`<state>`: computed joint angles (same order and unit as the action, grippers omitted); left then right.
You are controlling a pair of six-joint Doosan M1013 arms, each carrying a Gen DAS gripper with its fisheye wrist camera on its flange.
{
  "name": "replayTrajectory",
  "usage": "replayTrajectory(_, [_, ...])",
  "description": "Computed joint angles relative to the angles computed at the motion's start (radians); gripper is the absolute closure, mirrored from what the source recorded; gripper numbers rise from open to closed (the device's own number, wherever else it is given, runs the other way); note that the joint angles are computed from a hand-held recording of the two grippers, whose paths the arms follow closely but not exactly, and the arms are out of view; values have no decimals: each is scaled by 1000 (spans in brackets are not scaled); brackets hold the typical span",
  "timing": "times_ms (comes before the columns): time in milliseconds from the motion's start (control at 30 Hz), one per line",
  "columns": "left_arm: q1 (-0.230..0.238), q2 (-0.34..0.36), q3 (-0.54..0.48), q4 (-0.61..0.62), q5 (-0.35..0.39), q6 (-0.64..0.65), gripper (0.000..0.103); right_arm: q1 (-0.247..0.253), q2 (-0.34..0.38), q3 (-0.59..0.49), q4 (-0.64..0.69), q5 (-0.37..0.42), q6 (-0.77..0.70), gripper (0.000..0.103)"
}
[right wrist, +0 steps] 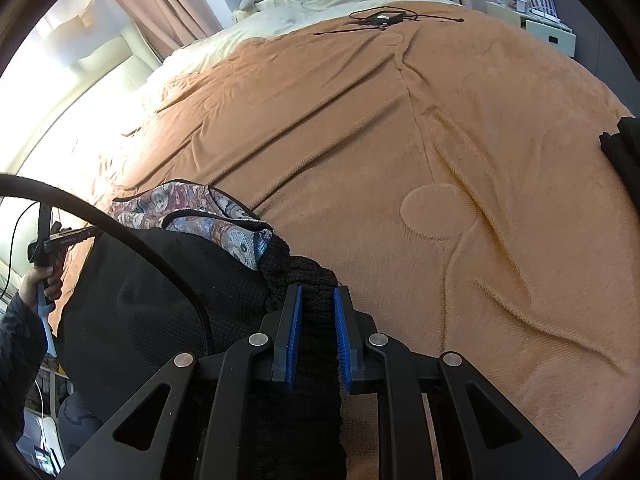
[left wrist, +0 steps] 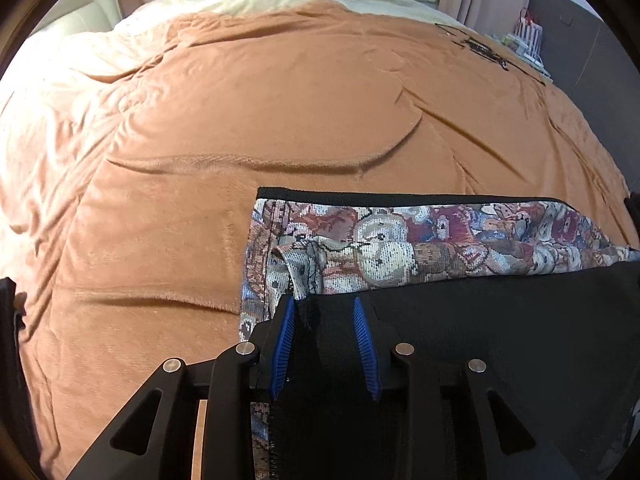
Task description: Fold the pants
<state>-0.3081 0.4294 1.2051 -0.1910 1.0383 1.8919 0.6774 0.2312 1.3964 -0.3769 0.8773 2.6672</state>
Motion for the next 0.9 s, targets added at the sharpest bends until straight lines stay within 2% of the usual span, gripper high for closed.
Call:
replayTrajectory(100, [-7,6,-3,48,7,-27,70,-1,-1,2,3,-3,-6,89])
replayTrajectory(200, [0,16,-11,22,15,-29,71,-4,0,2,7,-4,-11,89])
replayTrajectory(267, [2,14,-10,11,3,-26,94,-2,1,0,2,0,-10,89])
replayTrajectory(300, [2,14,-11,17,2,-27,99,-1,2,-2,-3,3,-9,89])
replayTrajectory(433, [12,-2,-8,10,-34,-29,99,16,9,-19,-53,38,-10,95])
replayTrajectory(567, [26,-4,-37,-3,-41,-42,99,22,4,-21,-77,29,5,98])
replayTrajectory(900, [15,61,-147,39,5,-113,99,16,24,-47,-119,41,17,100])
